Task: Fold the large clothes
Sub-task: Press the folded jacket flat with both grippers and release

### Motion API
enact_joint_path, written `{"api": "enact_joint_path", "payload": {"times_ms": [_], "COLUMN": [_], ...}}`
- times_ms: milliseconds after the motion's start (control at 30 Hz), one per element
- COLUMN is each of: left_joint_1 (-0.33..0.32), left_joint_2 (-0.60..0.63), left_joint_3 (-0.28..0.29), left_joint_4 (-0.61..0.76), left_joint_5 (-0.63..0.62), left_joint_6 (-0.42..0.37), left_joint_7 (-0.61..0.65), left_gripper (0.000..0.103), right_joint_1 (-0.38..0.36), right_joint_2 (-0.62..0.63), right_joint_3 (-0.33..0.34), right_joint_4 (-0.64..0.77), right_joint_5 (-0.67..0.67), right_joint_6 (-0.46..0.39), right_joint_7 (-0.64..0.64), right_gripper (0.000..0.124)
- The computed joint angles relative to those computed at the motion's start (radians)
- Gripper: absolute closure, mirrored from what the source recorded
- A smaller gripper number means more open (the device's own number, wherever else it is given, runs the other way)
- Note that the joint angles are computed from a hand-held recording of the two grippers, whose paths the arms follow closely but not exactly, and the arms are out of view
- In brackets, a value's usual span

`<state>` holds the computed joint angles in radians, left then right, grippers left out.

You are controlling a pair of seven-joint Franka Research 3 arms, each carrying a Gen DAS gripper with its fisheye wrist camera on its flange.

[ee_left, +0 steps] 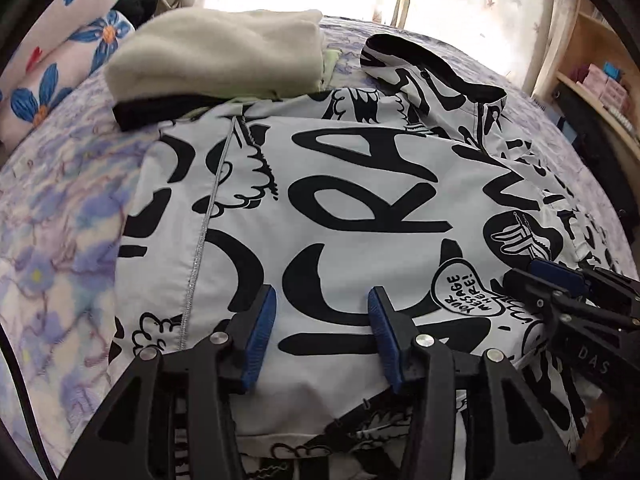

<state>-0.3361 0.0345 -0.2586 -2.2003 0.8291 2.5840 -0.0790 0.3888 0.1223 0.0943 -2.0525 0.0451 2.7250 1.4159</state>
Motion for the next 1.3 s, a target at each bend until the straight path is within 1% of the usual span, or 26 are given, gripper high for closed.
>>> {"api": "enact_joint_path", "payload": {"times_ms": [33, 100, 133, 167, 200, 233, 267, 300, 333, 367, 533, 633, 833, 900, 967, 1000, 1033, 1067, 1133, 1167, 1300], "left_joint_1": [0.003, 0.003, 0.005, 0.011, 0.02, 0.032, 0.044, 0.054, 0.06, 0.067, 0.081, 0.088, 0.076, 0.071, 0.069, 0.073, 0.076, 0.077, 0.075, 0.072, 0.066], "left_joint_2": [-0.013, -0.028, -0.037, -0.049, -0.06, -0.072, -0.08, -0.087, -0.09, -0.093, -0.097, -0.106, -0.095, -0.105, -0.133, -0.155, -0.176, -0.194, -0.223, -0.243, -0.3], "left_joint_3": [0.004, -0.001, -0.002, 0.0, 0.004, 0.009, 0.012, 0.012, 0.007, 0.006, -0.001, -0.003, -0.01, -0.007, -0.005, -0.008, -0.016, -0.025, -0.044, -0.056, -0.084], "left_joint_4": [-0.017, -0.019, -0.026, -0.041, -0.061, -0.086, -0.102, -0.117, -0.122, -0.126, -0.139, -0.151, -0.121, -0.124, -0.141, -0.153, -0.159, -0.158, -0.151, -0.146, -0.147], "left_joint_5": [0.018, 0.015, 0.026, 0.036, 0.04, 0.053, 0.071, 0.093, 0.114, 0.125, 0.15, 0.157, 0.065, 0.001, -0.058, -0.053, -0.048, -0.046, -0.053, -0.049, -0.033], "left_joint_6": [0.016, -0.046, -0.066, -0.059, -0.03, 0.022, 0.058, 0.085, 0.094, 0.1, 0.129, 0.151, 0.104, 0.11, 0.14, 0.161, 0.163, 0.146, 0.095, 0.056, -0.013], "left_joint_7": [-0.025, -0.028, -0.033, -0.046, -0.06, -0.086, -0.11, -0.137, -0.158, -0.165, -0.194, -0.2, -0.092, -0.034, 0.006, 0.001, 0.003, 0.015, 0.05, 0.07, 0.127], "left_gripper": [0.057, 0.057, 0.057, 0.057, 0.057, 0.057, 0.057, 0.057, 0.057, 0.057, 0.056, 0.054, 0.053, 0.053, 0.053, 0.053, 0.052, 0.05, 0.04, 0.039, 0.037], "right_joint_1": [0.01, 0.041, 0.049, 0.042, 0.028, 0.012, -0.006, -0.016, -0.02, -0.021, -0.052, -0.045, -0.021, -0.02, -0.017, -0.015, -0.013, -0.012, -0.007, -0.004, 0.012], "right_joint_2": [-0.001, 0.0, 0.005, 0.01, 0.015, 0.019, 0.02, 0.022, 0.021, 0.02, 0.025, 0.046, 0.043, 0.038, 0.03, 0.026, 0.022, 0.02, 0.016, 0.015, 0.004], "right_joint_3": [-0.019, -0.08, -0.108, -0.119, -0.119, -0.118, -0.111, -0.11, -0.111, -0.114, -0.087, -0.085, -0.085, -0.08, -0.076, -0.074, -0.071, -0.068, -0.061, -0.059, -0.047], "right_joint_4": [-0.001, 0.0, 0.01, 0.02, 0.028, 0.035, 0.041, 0.049, 0.054, 0.06, 0.079, 0.111, 0.133, 0.134, 0.132, 0.132, 0.132, 0.134, 0.141, 0.143, 0.153], "right_joint_5": [-0.075, -0.333, -0.455, -0.516, -0.532, -0.526, -0.498, -0.489, -0.497, -0.515, -0.389, -0.373, -0.424, -0.427, -0.438, -0.443, -0.448, -0.453, -0.466, -0.475, -0.527], "right_joint_6": [0.01, 0.027, 0.016, 0.003, -0.007, -0.018, -0.026, -0.035, -0.045, -0.063, -0.116, -0.157, -0.23, -0.246, -0.26, -0.268, -0.275, -0.283, -0.302, -0.308, -0.334], "right_joint_7": [0.053, 0.263, 0.369, 0.426, 0.45, 0.464, 0.457, 0.471, 0.493, 0.527, 0.543, 0.592, 0.684, 0.698, 0.717, 0.727, 0.738, 0.745, 0.759, 0.764, 0.801], "right_gripper": [0.089, 0.089, 0.089, 0.089, 0.089, 0.089, 0.081, 0.075, 0.071, 0.071, 0.071, 0.071, 0.071, 0.071, 0.071, 0.071, 0.071, 0.071, 0.071, 0.071, 0.071]}}
